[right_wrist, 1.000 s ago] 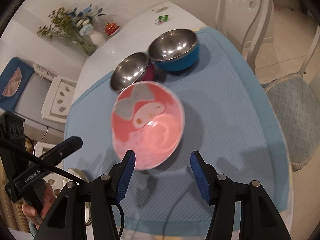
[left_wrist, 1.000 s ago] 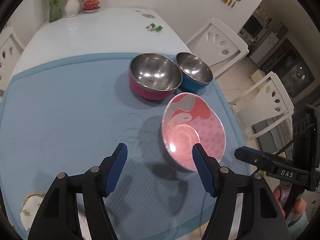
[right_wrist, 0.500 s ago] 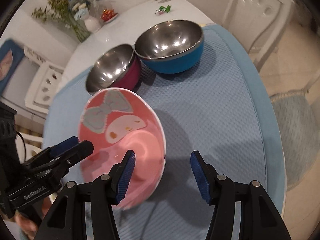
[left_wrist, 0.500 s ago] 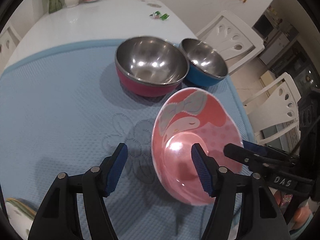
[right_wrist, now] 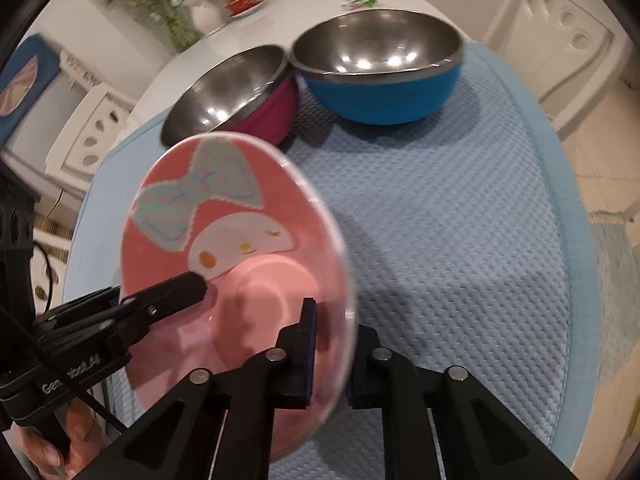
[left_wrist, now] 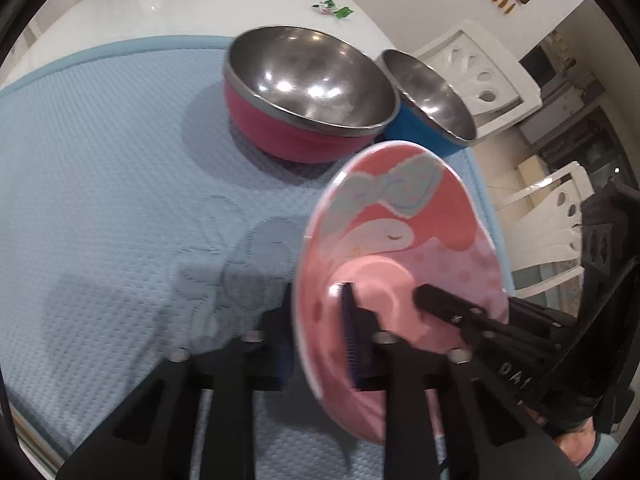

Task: Organize plates and bowls
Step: 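Close both grippers side by side on the pink bowl rim, then lift the pink bowl with both grippers and carry it beside the plate stack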

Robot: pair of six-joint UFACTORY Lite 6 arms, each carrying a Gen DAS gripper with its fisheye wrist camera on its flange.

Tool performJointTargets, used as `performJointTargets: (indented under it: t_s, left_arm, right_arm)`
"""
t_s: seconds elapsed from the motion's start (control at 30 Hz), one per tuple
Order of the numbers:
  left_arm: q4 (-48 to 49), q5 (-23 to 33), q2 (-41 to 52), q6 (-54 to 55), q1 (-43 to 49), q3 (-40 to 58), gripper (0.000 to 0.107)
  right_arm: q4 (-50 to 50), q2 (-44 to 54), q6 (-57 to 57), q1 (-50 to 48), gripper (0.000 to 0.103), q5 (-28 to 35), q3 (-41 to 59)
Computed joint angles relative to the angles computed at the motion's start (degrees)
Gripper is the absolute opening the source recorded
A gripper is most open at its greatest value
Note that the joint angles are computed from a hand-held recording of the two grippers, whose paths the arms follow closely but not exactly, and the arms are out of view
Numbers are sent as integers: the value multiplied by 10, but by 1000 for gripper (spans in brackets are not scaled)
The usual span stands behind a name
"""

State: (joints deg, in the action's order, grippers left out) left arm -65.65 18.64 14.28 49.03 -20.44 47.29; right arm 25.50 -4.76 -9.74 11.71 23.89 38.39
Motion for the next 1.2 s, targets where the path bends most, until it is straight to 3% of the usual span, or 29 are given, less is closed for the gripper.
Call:
performJointTargets:
  t_s: [0.17, 0.33, 0.5, 0.67, 0.9, 1.2]
  left_arm:
    - [50, -6, -51, -60, -11, -25, 14]
    - [180, -12, -165, -186, -27, -79, 14]
    - [302, 23, -298, -288, -28, -141, 14]
    - [426, 81, -441, -400, -38, -201, 14]
    - [472, 131, -552, -475, -50, -264, 14]
    - [530, 147, -621, -588, -103, -338, 14]
  right_arm:
    - [-70, -28, 75, 24, 10, 22, 2]
    - [-142, -126, 171, 71, 11, 78, -12]
    - [-187, -212, 254, 128, 11, 137, -20]
    - [-284, -261, 406, 244, 12, 185, -15]
    - [-324, -283, 505, 352, 12, 217, -30]
    - [-294, -297, 500, 381, 12, 204, -82]
